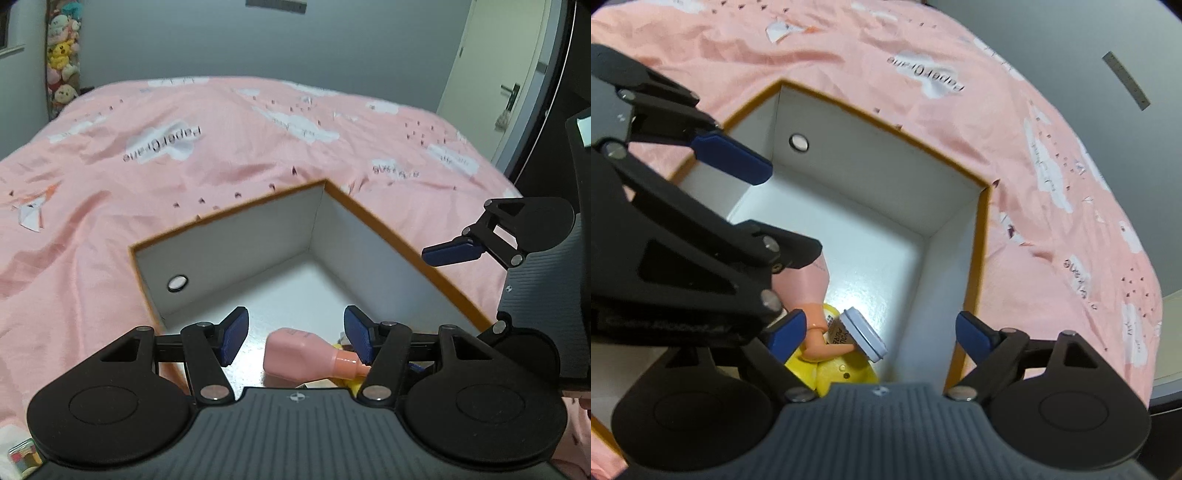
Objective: Organize rigid objects
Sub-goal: 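Withdraw both grippers from the box toward the green bottle and white tin, then grasp white round tin with right gripper while left gripper grasps green bottle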
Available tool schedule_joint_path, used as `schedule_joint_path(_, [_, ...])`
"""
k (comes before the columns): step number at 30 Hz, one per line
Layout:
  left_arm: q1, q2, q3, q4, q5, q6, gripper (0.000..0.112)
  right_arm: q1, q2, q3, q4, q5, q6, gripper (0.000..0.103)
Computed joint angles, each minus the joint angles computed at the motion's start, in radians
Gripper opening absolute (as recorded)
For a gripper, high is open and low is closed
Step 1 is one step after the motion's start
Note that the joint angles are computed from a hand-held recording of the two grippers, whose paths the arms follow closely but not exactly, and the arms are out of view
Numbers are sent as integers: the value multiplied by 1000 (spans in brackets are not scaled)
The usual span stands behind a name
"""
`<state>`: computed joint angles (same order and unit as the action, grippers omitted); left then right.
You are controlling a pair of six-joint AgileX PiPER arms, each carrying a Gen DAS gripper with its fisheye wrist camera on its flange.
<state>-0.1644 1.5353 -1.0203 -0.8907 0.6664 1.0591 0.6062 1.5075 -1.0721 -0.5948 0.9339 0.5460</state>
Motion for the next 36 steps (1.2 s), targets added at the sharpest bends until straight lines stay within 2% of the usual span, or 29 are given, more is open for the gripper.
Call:
schedule_joint_path(6, [116,-91,27,-62,92,65,69,102,-76,-1,-58,26,123,91])
schedule_joint_path(8, [171,-121,40,-97,119,83,69,141,-96,-4,-76,18,160,93])
schedule_joint_path(14, [290,-181,52,-65,145,60,69,236,-109,0,-113,-35,259,93])
schedule_joint_path(16, [324,-199,76,-67,129,67,69,249,-102,-8,-103,-69,277,93])
schedule_joint_path(22, [445,-162,60,-19,192,54,69,334,-25,-60,-126,-108,375,93])
schedule_joint_path(30, [557,-100,45,98,227,29,69,378,105,-149,-67,-191,367,93])
schedule_joint_path(34, [597,-67,41,153,255,32,68,365,166,-179,36,-251,272,93])
schedule_joint_path(36, [612,-41,34,183,273,32,68,367,200,-194,86,-263,195,89])
